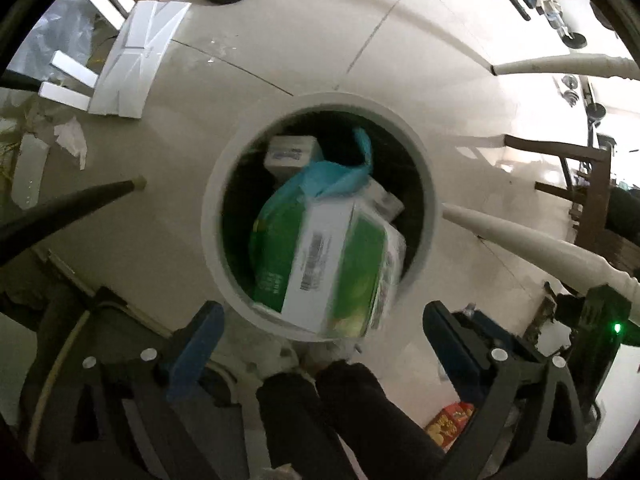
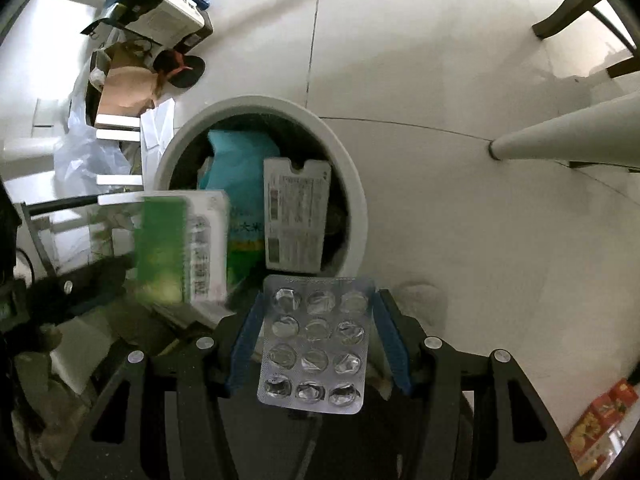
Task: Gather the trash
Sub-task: 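Carry the green box and blister pack over the bin and release both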
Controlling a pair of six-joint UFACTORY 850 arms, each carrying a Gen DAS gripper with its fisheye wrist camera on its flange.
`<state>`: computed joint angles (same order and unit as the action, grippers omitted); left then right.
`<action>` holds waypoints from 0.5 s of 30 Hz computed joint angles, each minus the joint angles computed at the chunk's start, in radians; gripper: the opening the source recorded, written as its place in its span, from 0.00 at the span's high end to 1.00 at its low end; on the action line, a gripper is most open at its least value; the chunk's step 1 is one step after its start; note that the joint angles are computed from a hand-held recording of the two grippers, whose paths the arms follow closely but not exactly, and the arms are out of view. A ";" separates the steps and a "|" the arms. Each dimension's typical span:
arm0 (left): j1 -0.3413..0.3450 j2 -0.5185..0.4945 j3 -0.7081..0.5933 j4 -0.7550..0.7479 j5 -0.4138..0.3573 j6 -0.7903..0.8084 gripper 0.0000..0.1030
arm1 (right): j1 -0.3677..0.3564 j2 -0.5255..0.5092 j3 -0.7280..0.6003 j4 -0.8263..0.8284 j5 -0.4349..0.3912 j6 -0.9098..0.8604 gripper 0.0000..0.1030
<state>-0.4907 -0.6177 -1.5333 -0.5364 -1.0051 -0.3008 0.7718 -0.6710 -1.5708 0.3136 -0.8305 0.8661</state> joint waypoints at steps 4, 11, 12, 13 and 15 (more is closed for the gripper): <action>-0.007 0.063 0.055 0.102 0.058 -0.092 0.01 | -0.011 -0.019 -0.016 0.031 0.059 -0.019 0.43; -0.059 0.158 0.120 0.421 0.087 -0.353 0.01 | -0.005 -0.039 -0.049 0.074 0.117 -0.067 0.04; -0.062 0.159 0.124 0.429 0.083 -0.359 0.01 | 0.002 -0.042 -0.057 0.032 0.113 -0.038 0.00; -0.067 0.159 0.126 0.442 0.076 -0.371 0.01 | 0.005 -0.041 -0.058 0.013 0.105 -0.031 0.00; -0.075 0.160 0.131 0.452 0.066 -0.381 0.01 | 0.013 -0.047 -0.071 -0.023 0.077 -0.024 0.00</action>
<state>-0.5656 -0.4577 -1.4021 -0.0844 -0.9389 -0.6821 0.7848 -0.7177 -1.6421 0.2902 -0.7536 0.8417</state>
